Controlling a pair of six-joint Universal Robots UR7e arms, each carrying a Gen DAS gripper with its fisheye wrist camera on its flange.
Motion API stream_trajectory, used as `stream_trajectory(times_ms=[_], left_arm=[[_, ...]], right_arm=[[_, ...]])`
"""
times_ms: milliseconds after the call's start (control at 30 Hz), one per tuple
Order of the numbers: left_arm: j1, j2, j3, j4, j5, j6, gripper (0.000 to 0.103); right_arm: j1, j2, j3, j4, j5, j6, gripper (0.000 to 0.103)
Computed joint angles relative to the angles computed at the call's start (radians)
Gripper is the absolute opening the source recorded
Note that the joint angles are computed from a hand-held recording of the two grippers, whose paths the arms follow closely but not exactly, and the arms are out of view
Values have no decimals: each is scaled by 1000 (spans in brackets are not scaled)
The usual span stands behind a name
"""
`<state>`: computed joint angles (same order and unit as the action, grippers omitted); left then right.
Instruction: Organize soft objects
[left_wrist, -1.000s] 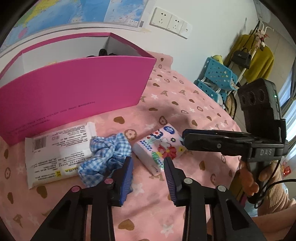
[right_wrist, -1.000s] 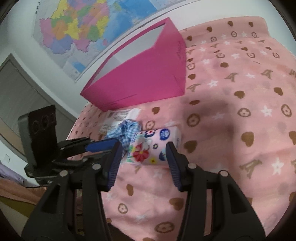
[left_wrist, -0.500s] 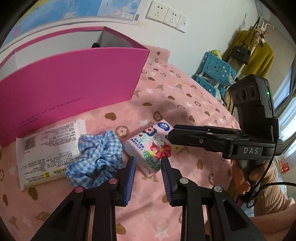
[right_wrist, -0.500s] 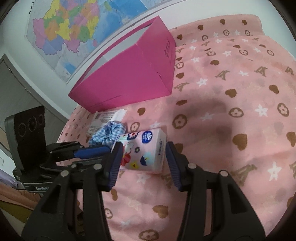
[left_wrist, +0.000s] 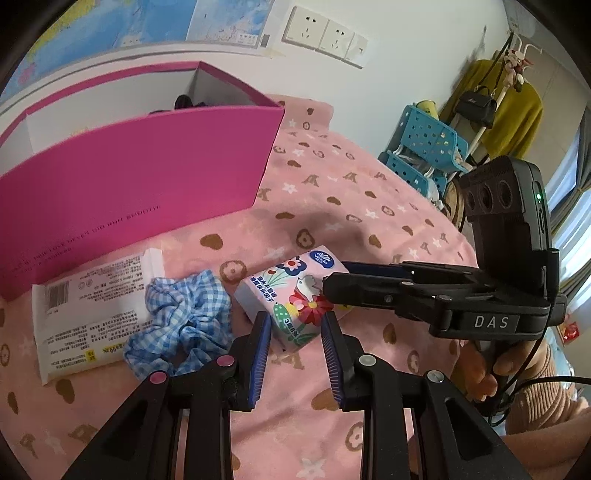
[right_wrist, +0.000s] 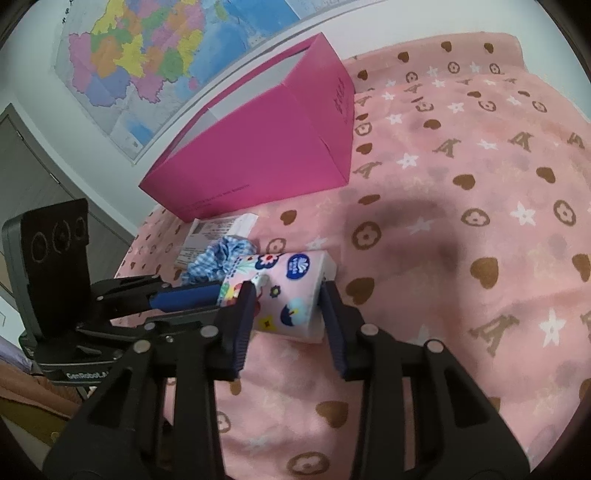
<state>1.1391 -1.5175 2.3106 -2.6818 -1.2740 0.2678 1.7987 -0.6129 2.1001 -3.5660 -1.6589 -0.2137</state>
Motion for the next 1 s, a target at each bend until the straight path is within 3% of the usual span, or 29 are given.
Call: stream_trajectory(times_ms=[1000], left_arm=[[-57,-68,-4,-103,51,56,28]], right_arm=[[99,-11,-64,-36,2,-77,40]])
